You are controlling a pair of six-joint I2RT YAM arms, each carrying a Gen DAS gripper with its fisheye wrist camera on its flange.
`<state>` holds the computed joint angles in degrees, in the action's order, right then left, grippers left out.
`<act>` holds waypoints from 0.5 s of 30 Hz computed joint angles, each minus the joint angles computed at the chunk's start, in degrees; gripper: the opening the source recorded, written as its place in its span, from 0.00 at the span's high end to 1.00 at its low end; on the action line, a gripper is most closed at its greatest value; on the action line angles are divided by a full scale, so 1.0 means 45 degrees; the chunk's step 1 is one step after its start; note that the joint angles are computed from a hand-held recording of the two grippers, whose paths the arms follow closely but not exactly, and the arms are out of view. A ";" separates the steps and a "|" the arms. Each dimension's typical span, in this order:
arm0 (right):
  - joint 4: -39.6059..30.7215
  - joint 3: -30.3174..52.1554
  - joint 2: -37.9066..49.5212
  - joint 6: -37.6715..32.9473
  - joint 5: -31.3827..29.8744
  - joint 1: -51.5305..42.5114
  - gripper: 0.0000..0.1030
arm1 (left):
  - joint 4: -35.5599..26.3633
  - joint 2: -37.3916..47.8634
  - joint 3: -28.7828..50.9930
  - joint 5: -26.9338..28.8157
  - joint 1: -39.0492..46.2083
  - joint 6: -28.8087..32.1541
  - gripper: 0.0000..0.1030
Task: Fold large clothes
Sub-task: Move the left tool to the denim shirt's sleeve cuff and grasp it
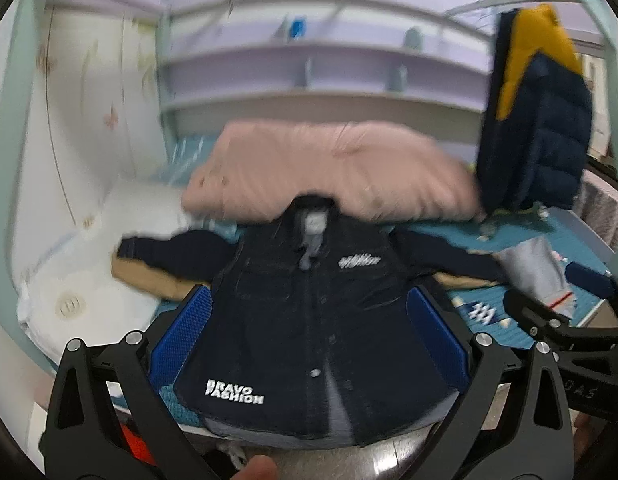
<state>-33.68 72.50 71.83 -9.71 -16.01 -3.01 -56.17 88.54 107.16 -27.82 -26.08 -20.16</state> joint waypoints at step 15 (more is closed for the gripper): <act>0.1570 0.6181 0.9523 0.2053 0.0504 0.4037 0.18 | 0.2150 0.6549 0.2772 0.8259 1.0587 0.0890 0.05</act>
<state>-26.61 100.31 114.68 -0.47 -13.74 15.15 -46.50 118.01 119.63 9.35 21.56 -16.15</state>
